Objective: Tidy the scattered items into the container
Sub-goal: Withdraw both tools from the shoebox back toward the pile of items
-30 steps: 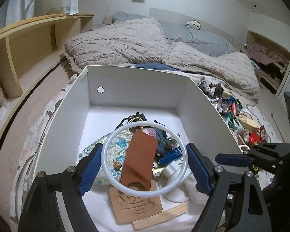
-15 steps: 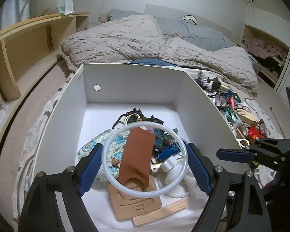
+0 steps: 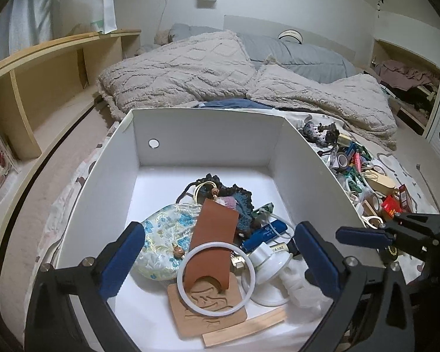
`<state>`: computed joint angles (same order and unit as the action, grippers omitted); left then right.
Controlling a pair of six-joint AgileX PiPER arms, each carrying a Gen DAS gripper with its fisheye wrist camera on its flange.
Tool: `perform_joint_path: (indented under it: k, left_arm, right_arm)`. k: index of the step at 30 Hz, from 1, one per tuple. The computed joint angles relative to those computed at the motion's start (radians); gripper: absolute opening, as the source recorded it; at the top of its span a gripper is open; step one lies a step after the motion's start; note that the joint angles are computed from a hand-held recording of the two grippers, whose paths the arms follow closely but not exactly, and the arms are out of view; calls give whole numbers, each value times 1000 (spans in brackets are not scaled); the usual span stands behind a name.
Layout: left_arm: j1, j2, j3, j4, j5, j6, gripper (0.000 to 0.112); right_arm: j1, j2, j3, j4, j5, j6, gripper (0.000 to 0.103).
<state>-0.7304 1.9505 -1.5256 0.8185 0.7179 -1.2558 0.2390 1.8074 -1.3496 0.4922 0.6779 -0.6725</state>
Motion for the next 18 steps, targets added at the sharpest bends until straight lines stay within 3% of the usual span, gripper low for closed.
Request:
perform_joint_path:
  k: [11, 12, 14, 18]
  left_arm:
    - [-21, -40, 33, 84, -7, -102, 103]
    - [-25, -44, 35, 94, -3, -111, 103]
    - [-34, -54, 44, 120, -4, -138, 103]
    - [-51, -69, 57, 162, 1, -184, 103]
  right_arm:
    - [-45, -53, 64, 112, -83, -79, 52]
    - [-52, -58, 71, 130, -90, -92, 54]
    - [-64, -74, 95, 169, -118, -122, 73]
    - [-81, -116, 149, 241, -186, -208, 75]
